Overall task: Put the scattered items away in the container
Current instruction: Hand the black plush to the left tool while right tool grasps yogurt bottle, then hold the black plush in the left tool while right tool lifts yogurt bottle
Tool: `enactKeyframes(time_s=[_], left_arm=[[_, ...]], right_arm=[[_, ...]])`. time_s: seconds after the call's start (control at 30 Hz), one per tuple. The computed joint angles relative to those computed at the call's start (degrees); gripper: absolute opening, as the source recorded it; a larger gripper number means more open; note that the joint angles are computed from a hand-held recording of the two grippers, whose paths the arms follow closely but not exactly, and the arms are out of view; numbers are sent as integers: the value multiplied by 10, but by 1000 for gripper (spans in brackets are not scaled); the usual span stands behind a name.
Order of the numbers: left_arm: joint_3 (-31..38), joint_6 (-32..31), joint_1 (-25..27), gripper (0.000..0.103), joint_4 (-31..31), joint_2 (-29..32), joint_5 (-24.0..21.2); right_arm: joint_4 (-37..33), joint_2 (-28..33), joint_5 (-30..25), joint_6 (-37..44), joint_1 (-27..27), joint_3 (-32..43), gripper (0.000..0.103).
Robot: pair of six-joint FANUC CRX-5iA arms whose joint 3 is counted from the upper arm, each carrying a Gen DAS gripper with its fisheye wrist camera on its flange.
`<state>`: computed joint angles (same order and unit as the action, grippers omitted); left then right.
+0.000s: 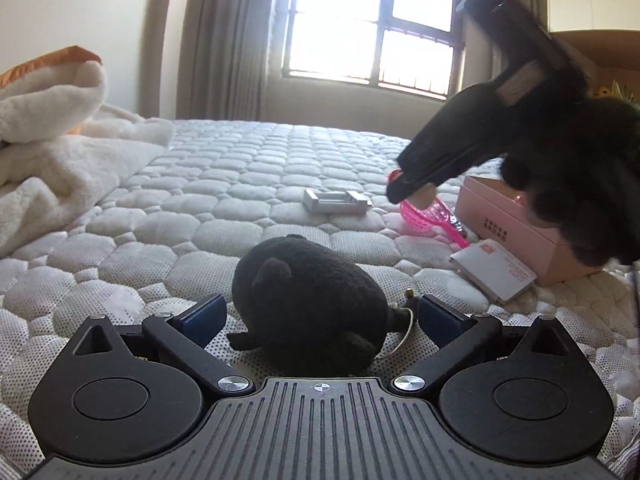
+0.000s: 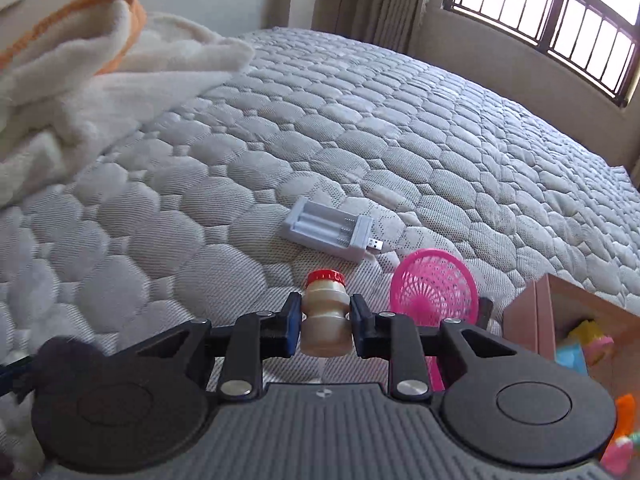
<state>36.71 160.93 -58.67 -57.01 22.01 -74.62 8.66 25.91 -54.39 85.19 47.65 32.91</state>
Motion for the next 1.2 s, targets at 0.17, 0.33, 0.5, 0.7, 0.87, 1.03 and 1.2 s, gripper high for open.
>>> enactKeyframes(time_s=[0.17,0.33,0.5,0.7,0.87,1.03,1.2], left_arm=[[31,-10,6,103,48,12,-10],[62,-26,0,103,85,25,-55],[94,-120,-22,103,73,35,-96],[143,-219,-29,103,52,61,-149],[142,-210,-13,103,47,64,-128],[128,-251,15,103,50,65,-103],[118,-239,61,103,152,55,-73]], right_arm=[[-40,-163,31,-13,1,-191,25],[-6,-262,95,-66,2,-360,25],[70,-318,189,-151,-1,-478,28],[101,-380,246,-193,-1,-555,63],[183,-410,257,-246,11,-611,70],[189,-444,266,-255,13,-644,85],[166,-459,263,-254,4,-652,89]])
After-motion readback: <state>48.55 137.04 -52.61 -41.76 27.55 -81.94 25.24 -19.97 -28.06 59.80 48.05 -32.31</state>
